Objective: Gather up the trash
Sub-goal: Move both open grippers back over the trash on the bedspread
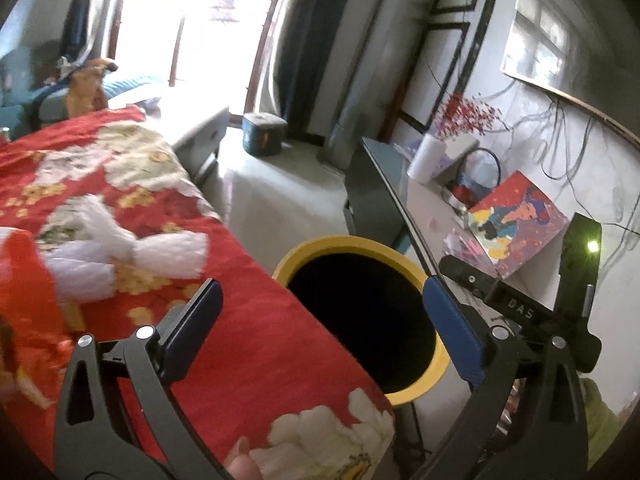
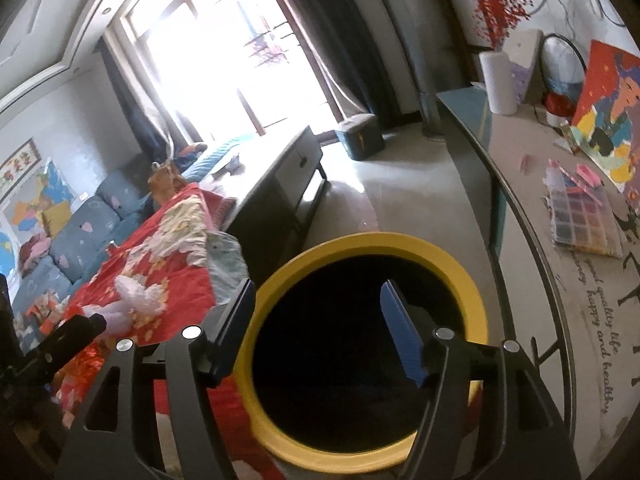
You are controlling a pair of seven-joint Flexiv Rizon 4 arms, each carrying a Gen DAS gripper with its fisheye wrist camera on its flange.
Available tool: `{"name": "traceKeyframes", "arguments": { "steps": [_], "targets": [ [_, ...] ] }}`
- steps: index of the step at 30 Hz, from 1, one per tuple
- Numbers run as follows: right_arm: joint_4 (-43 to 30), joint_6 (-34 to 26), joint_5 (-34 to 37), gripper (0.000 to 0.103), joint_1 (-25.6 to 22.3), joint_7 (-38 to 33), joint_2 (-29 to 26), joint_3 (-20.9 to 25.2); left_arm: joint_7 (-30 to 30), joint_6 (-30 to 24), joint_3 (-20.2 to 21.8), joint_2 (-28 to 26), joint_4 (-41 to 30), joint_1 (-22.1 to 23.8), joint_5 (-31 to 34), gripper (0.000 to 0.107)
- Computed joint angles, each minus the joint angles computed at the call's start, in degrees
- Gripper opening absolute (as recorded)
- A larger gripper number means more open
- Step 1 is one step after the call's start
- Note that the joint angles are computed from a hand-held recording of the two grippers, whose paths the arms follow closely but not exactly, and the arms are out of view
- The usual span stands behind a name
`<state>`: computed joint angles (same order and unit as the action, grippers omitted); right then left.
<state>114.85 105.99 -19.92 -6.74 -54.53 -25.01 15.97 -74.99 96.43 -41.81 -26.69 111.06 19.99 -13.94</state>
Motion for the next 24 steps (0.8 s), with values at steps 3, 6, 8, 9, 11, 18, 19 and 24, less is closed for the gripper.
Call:
{"name": "traceKeyframes", "arguments": {
  "steps": [3,6,8,9,11,18,19,24],
  "targets": [
    [-0.1,0.1,-0.4,0.065,0.1,-0.3,0.4,0.6,-1.2,2.5,-0.7,1.4,2.0,1.5,0.8,0.092],
    [0.2,0.5,-0.7,0.066,0.6,-0.4,0.9,1.0,-3.6,4.5,-0.3,2.9,3.4,2.4,2.9,0.092],
    [0.3,0.8,-1.2,0.066,0.9,-0.6,1.2,1.2,-5.1,5.5,-0.7,3.7,4.4,3.7,4.5,0.092],
    [0.4,0.9,-1.5,0.066,1.0,-0.7,1.3,1.4,-6.0,6.1,-0.9,4.2,4.9,4.4,5.2,0.092],
    [0.3,1.0,-2.5,0.066,0.6,-0.6,1.4,2.3,-7.6,6.8,-1.3,4.8,5.6,5.6,6.7,0.092],
    [0.8,2.1,-4.8,0.067,2.1,-0.6,2.2,2.7,-13.6,9.2,-0.5,7.1,7.9,8.5,11.6,0.092],
    [0.9,2.4,-4.9,0.067,2.7,-0.6,2.4,2.4,-14.5,9.5,-0.7,7.5,8.4,9.4,12.3,0.092],
    [1.1,3.1,-7.3,0.068,2.9,-0.1,2.5,3.0,-19.0,10.5,0.9,9.4,9.5,10.8,15.2,0.092]
  ]
}}
